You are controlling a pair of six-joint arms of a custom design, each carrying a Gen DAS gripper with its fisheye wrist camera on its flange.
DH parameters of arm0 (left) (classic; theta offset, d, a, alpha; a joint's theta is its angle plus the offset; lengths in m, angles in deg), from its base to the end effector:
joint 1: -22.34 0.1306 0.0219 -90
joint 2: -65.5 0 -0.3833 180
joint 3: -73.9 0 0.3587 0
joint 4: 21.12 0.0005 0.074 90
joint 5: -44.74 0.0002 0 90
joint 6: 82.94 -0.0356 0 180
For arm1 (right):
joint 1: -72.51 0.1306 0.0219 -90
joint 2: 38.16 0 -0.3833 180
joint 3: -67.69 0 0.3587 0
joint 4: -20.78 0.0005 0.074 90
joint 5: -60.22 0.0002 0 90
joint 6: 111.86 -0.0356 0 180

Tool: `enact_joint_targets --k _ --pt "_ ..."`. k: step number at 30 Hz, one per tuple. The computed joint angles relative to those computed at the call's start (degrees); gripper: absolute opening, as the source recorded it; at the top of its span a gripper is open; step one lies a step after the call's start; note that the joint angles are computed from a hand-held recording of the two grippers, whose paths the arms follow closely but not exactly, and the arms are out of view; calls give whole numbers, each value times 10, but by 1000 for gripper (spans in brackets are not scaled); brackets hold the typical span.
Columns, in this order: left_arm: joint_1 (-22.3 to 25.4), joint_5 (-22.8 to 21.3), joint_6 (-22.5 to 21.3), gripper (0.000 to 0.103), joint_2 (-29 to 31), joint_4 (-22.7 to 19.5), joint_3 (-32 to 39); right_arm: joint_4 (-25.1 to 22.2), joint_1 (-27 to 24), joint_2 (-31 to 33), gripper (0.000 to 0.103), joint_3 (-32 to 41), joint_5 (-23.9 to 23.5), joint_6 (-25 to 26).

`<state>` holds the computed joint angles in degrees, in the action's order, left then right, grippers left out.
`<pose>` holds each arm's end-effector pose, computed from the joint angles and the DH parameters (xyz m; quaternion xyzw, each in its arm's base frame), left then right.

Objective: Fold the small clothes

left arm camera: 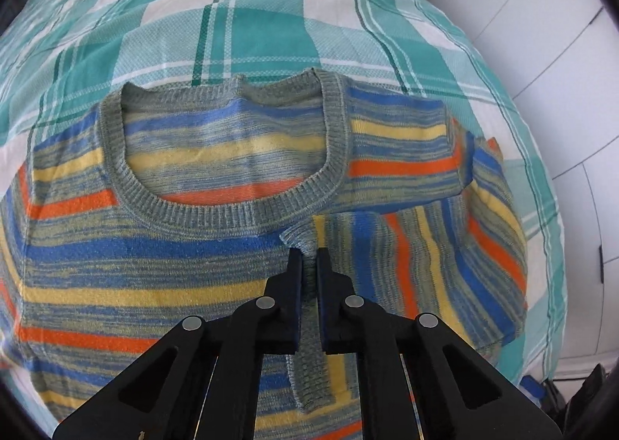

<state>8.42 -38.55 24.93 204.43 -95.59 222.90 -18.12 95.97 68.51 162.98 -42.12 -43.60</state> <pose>0.6891 -0.1756 0.3464 -0.0206 0.9733 -0.1155 0.1971 0.5043 0.2266 0.3432 -0.0505 0.9344 0.2231 0.2730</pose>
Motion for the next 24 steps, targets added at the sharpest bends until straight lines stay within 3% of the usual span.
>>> enact_joint_targets --k 4,6,9,11,14,15,16,18,21,24 --pt "8 -13 18 4 -67 80 -91 3 -1 -3 75 -4 0 -3" --pt "16 -23 29 4 -78 90 -102 5 -2 -4 75 -6 -2 -5" --pt "25 -35 25 5 -56 44 -74 4 -1 -3 75 -5 0 -5" --pt "25 -65 28 11 -32 8 -43 0 1 -1 75 -1 7 -1" --pt "26 -80 52 14 -40 25 -70 -3 5 0 75 0 16 7" --pt "27 -79 57 27 -46 28 -81 -4 5 0 75 0 18 9" --pt "27 -79 59 55 -56 30 -94 -4 6 0 75 0 20 10" --pt "26 -88 58 75 -108 81 -171 -4 6 0 76 0 21 11" --pt "26 -91 37 85 -202 154 -303 -3 7 -3 76 0 25 10" --pt "25 -111 18 91 -302 212 -440 27 10 -26 76 -17 62 12"
